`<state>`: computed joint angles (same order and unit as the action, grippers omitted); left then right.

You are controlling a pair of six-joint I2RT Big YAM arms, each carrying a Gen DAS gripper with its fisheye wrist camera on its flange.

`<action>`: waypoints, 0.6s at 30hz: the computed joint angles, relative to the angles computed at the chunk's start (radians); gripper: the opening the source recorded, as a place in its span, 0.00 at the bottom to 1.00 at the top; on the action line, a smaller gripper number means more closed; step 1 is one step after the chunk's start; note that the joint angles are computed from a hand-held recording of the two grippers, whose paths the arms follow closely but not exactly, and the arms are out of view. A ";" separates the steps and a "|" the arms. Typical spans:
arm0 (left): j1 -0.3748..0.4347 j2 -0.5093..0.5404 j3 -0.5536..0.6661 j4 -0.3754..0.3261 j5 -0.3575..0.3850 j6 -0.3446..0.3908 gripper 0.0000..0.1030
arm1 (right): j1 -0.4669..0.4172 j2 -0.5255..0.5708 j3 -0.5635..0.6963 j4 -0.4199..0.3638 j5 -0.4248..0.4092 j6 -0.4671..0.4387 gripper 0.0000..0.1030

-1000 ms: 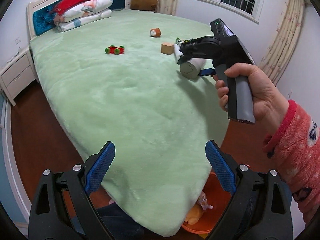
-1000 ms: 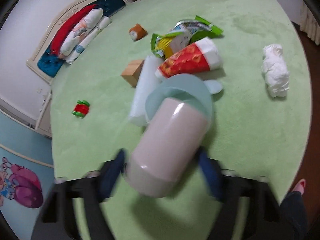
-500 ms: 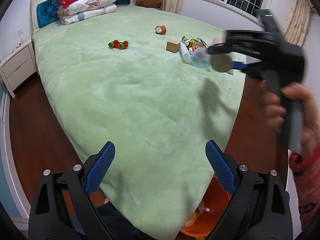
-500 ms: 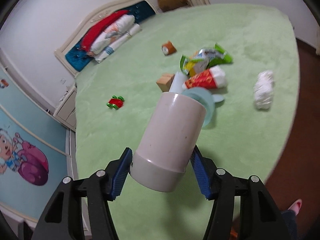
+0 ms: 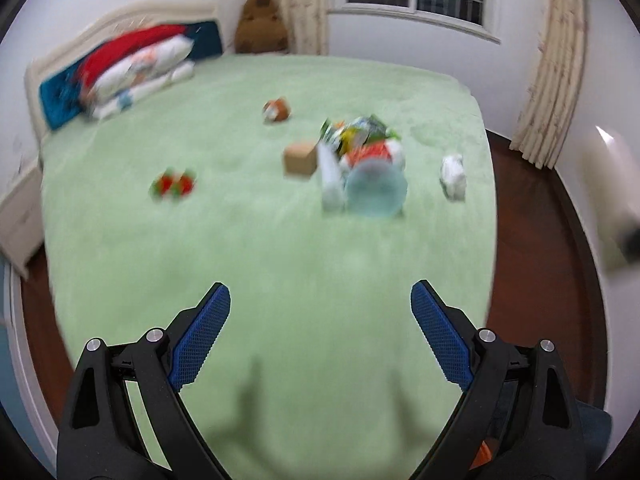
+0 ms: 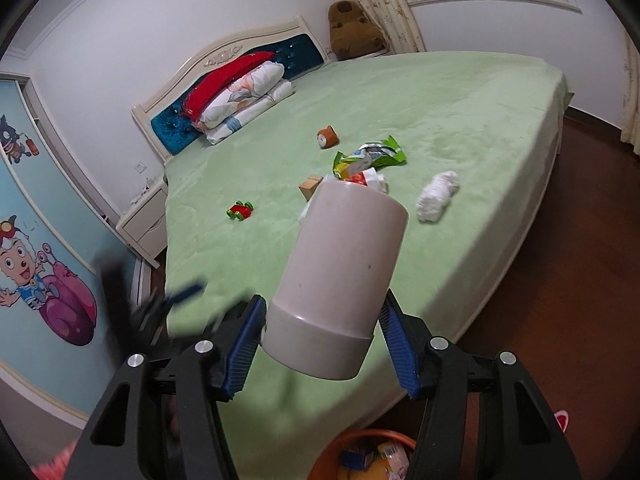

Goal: Collect trash
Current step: 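Grasp the light blue cup with the left gripper while the right gripper holds the pink cup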

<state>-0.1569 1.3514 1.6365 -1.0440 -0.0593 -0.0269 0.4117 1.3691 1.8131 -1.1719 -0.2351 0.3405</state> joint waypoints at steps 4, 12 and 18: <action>-0.028 0.160 0.160 -0.002 -0.047 0.091 0.87 | -0.019 -0.058 -0.060 0.008 -0.017 -0.003 0.55; -0.070 0.389 0.399 -0.075 -0.188 0.167 0.69 | -0.071 -0.124 -0.142 0.009 -0.032 -0.002 0.54; -0.078 0.474 0.518 -0.167 -0.224 0.153 0.09 | -0.096 -0.138 -0.173 0.017 -0.038 -0.008 0.49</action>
<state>-0.2349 1.8258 2.1541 -1.2112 -0.2828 0.1262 0.3157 1.2312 1.6402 -1.1549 -0.2732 0.3320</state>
